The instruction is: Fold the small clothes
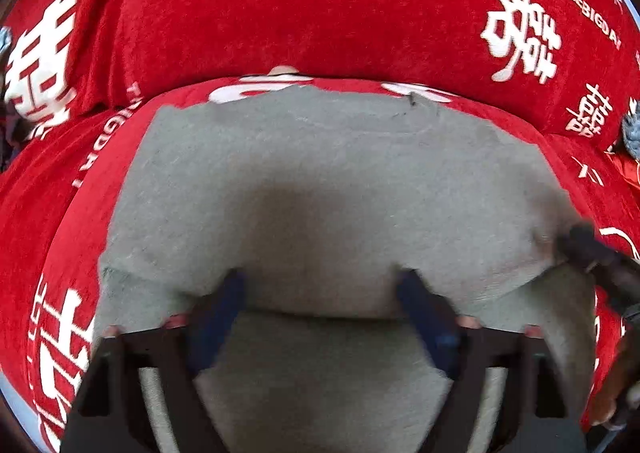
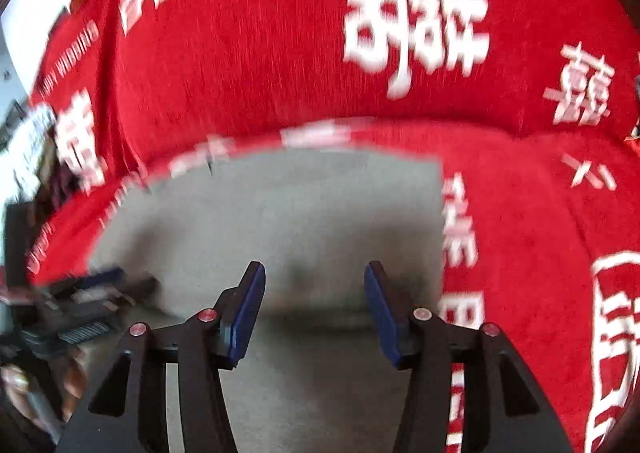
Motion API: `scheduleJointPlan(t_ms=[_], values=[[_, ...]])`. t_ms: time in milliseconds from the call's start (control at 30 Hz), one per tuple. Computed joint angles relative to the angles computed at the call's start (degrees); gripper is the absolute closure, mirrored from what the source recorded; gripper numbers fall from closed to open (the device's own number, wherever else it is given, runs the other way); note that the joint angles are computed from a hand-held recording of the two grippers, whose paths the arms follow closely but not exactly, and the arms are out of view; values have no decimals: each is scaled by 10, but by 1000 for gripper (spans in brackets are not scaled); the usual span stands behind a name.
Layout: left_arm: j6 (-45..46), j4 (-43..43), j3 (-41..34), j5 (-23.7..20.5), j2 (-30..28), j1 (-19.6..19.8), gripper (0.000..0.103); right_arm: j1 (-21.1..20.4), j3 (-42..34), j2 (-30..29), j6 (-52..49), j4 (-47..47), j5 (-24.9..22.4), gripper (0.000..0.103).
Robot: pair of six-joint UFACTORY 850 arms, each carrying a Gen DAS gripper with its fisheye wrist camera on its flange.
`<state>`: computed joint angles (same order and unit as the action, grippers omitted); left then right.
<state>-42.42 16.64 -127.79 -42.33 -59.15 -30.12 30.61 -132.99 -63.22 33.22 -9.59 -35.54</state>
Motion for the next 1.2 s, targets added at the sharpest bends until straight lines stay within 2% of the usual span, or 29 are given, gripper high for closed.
scheduleJointPlan(t_ms=[33,100,200,300,367,400,433,467,500,533,600,733,933,1000,1067,1200], values=[[-8,2,20,8,11,2,14,3,-7,-2,12,-14,-18,48],[-19,-6,67,30,39,9,14,10,41,26,60,-67,7,47],[-37,7,99,53,60,9,14,29,56,42,114,-153,16,45],[-21,1,86,41,50,2,14,38,-10,5,32,-84,4,42],[-4,-1,81,25,44,-4,14,46,-74,-35,-5,-53,-38,42],[-10,16,86,12,43,-9,14,49,-99,-52,-16,-46,-61,42],[-37,58,114,23,57,-17,10,53,-99,-59,-20,-42,-73,42],[-63,89,138,24,70,-23,0,58,-76,-48,-7,-63,-63,41],[-74,98,156,25,80,-26,0,66,-29,-23,21,-102,-36,33],[-79,97,184,42,96,-27,0,71,7,-5,32,-118,-24,30],[-93,102,240,73,130,-29,0,79,71,30,59,-143,6,26],[-146,155,317,97,176,-45,0,99,196,99,155,-235,56,25],[-271,258,412,137,231,-61,0,120,297,162,186,-275,64,23],[-247,228,426,143,241,-62,0,122,322,177,179,-270,66,22],[-249,247,448,141,253,-71,0,125,341,190,164,-260,63,21],[-220,224,472,146,271,-76,0,129,360,204,131,-237,43,20]])
